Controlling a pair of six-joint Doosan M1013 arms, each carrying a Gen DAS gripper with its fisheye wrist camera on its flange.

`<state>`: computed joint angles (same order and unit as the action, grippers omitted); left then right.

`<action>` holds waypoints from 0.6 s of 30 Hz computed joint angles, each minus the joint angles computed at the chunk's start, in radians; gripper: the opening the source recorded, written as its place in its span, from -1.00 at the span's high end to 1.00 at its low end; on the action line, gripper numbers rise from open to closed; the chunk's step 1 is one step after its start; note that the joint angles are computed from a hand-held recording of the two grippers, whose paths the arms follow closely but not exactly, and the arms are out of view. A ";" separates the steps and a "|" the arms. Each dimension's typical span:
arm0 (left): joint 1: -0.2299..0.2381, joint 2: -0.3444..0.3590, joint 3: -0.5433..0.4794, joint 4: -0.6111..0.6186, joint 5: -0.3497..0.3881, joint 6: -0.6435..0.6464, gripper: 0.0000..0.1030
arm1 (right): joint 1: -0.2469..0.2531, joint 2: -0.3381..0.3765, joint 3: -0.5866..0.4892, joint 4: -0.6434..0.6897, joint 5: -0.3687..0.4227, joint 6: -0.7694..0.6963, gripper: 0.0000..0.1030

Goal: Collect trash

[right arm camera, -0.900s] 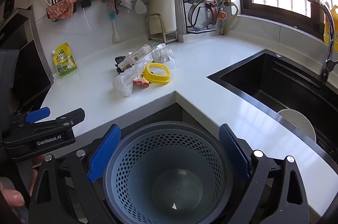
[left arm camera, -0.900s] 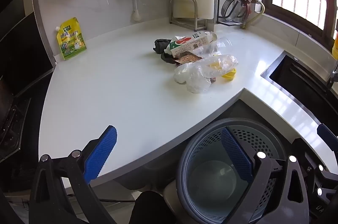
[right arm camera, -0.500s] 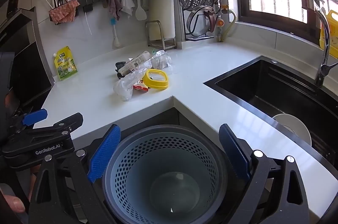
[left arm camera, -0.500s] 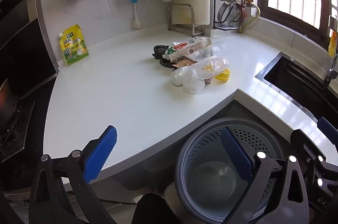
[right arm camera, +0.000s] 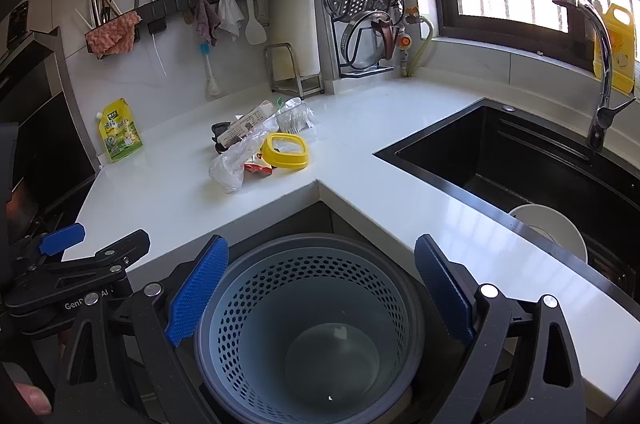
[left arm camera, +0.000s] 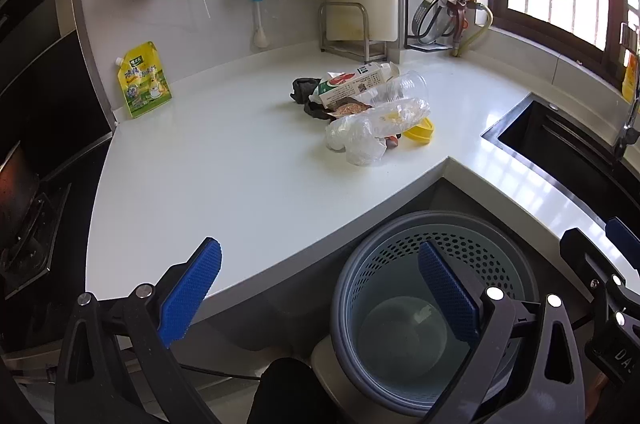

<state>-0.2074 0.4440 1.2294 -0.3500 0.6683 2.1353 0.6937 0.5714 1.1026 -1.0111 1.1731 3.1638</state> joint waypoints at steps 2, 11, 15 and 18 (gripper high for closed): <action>0.001 0.004 -0.005 0.001 0.007 -0.003 -0.88 | -0.001 -0.001 0.000 0.002 0.000 0.002 -0.75; 0.005 0.000 0.010 -0.009 -0.001 0.011 -0.88 | -0.013 0.005 -0.030 0.026 0.009 -0.041 -0.75; 0.003 -0.006 0.021 -0.009 -0.010 0.012 -0.88 | -0.002 0.006 -0.005 0.008 0.003 -0.006 -0.75; 0.003 -0.004 0.020 0.000 -0.007 0.003 -0.88 | -0.003 0.005 -0.001 0.011 0.000 -0.002 -0.75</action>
<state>-0.2044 0.4404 1.2492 -0.3499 0.6614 2.1386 0.6906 0.5762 1.1015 -1.0004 1.1733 3.1617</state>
